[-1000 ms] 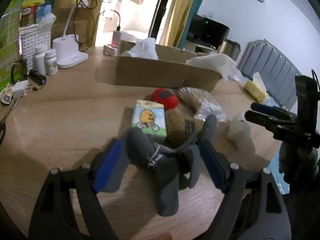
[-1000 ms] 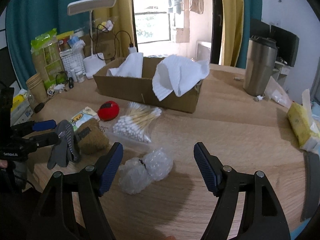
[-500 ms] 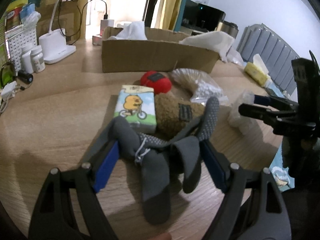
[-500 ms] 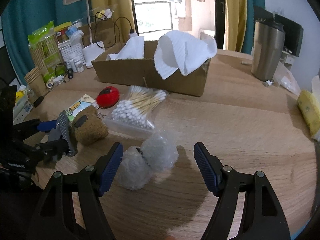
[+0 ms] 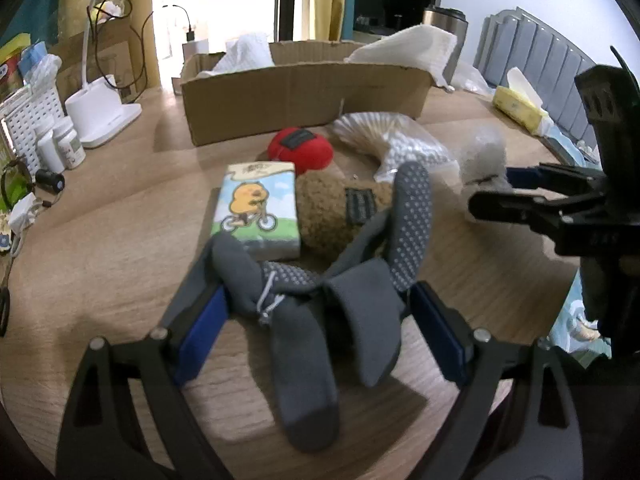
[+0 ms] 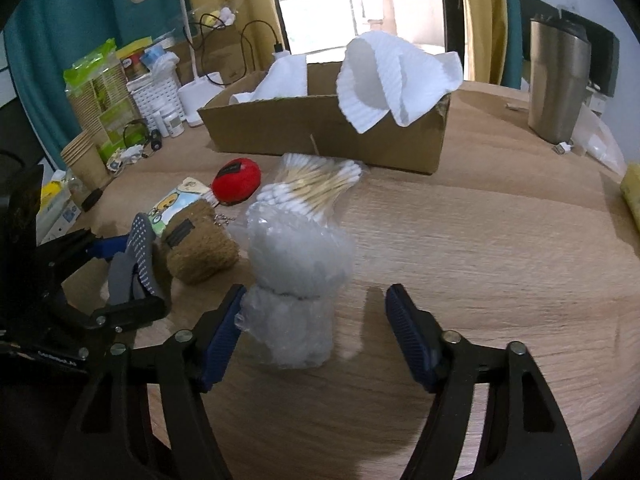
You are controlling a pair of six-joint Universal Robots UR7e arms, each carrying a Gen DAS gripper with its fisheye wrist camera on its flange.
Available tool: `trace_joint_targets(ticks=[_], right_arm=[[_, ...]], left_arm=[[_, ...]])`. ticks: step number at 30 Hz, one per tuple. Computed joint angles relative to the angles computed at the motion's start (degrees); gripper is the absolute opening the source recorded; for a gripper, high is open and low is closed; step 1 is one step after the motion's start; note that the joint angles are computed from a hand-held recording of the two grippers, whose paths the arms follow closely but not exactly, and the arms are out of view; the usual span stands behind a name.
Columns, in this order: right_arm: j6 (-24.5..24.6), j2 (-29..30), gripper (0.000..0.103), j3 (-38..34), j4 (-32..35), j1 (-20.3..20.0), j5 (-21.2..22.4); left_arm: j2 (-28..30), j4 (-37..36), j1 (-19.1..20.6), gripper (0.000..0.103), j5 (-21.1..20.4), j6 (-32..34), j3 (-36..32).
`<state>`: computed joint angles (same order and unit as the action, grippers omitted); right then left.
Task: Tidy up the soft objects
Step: 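Grasp the grey plush with the left gripper while the right grasps bubble wrap, then carry the grey plush and bubble wrap over the cardboard box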
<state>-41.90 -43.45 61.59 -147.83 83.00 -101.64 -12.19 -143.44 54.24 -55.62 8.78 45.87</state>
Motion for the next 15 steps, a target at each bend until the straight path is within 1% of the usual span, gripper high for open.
trace_joint_targets(ticks=[1, 2, 4, 5, 6, 7, 9, 11, 15], right_arm=[[-0.16, -0.03, 0.063, 0.07, -0.02, 0.01, 0.08], [-0.34, -0.01, 0.061, 0.10, -0.06, 0.02, 0.07], [-0.75, -0.09, 0.053, 0.32, -0.23, 0.03, 0.22], [-0.88, -0.08, 0.050, 0.34, -0.18, 0.02, 0.29], [-1.17, -0.10, 0.047, 0.47, -0.36, 0.03, 0.30], [-1.37, -0.16, 0.046, 0.58, -0.50, 0.01, 0.42], [-1.70, -0.25, 0.045, 0.75, -0.58, 0.01, 0.74], [-2.32, -0.46, 0.044, 1.11, -0.99, -0.01, 1.29], [-3.11, -0.88, 0.044, 1.77, -1.92, 0.01, 2.09]], left_arm=[[-0.01, -0.21, -0.07, 0.090, 0.22, 0.21, 0.16], [-0.11, -0.63, -0.12, 0.090, 0.35, 0.48, 0.53], [-0.33, -1.47, -0.15, 0.089, 0.25, 0.73, 1.17], [-0.46, -1.97, -0.19, 0.084, 0.45, 0.76, 1.55], [-0.59, -2.36, -0.21, 0.077, 0.61, 0.68, 1.84], [-0.91, -2.63, -0.12, 0.073, 0.20, 0.23, 2.17], [-1.49, -2.28, 0.26, 0.057, -1.59, -0.99, 2.30], [-2.00, -2.17, 0.58, 0.055, -3.08, -2.36, 2.51], [-2.91, -4.44, 0.50, 0.050, -4.15, -1.64, 4.17]])
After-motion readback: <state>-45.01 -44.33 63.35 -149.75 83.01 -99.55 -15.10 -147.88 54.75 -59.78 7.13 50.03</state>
